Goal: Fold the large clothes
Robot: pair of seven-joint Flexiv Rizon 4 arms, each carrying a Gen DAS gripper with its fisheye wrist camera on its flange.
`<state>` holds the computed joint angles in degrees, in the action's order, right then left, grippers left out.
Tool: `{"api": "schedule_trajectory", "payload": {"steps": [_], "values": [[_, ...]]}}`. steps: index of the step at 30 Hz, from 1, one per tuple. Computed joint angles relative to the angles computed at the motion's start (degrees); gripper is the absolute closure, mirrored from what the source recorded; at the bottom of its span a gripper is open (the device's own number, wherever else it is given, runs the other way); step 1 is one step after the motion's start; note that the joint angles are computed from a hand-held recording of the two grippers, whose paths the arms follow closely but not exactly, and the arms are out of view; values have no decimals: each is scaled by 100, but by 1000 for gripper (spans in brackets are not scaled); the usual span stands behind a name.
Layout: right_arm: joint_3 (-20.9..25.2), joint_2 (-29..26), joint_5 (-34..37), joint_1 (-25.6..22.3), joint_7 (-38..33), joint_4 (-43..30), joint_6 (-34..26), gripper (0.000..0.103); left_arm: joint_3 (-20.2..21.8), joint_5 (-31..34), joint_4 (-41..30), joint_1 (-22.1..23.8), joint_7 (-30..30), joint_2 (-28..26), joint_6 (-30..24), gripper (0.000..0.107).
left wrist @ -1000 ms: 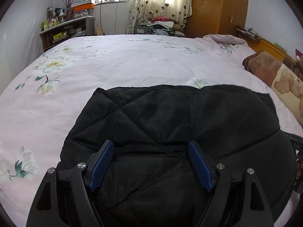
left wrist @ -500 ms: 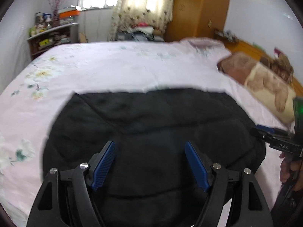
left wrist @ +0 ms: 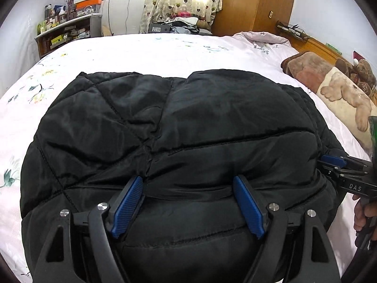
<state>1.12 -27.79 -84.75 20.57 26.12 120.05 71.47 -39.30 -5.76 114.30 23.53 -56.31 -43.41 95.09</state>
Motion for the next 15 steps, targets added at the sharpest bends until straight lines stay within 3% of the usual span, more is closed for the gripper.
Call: {"api": "schedule_trajectory", "payload": {"steps": [4, 5, 7, 9, 10, 13, 15], "values": [[79, 211, 349, -23, -260, 124, -1, 53, -241, -276, -10, 237, 43, 266, -528, 27], [62, 287, 412, -30, -360, 107, -17, 53, -402, -353, 7, 379, 128, 291, -509, 27], [-65, 559, -218, -17, 139, 188, -93, 53, -493, -338, -6, 498, 255, 296, -146, 27], [-30, 717, -636, -197, 437, 244, -179, 53, -147, -299, -239, 280, 201, 285, 65, 27], [5, 741, -633, -295, 456, 259, -241, 53, 249, -355, -428, 0, 91, 298, 62, 27], [70, 532, -123, -539, 138, 273, -269, 53, 1115, -379, -956, -530, -332, 114, -320, 27], [-32, 322, -238, -664, 246, 263, -19, 53, 981, -616, -958, -441, 39, -104, -205, 25]]}}
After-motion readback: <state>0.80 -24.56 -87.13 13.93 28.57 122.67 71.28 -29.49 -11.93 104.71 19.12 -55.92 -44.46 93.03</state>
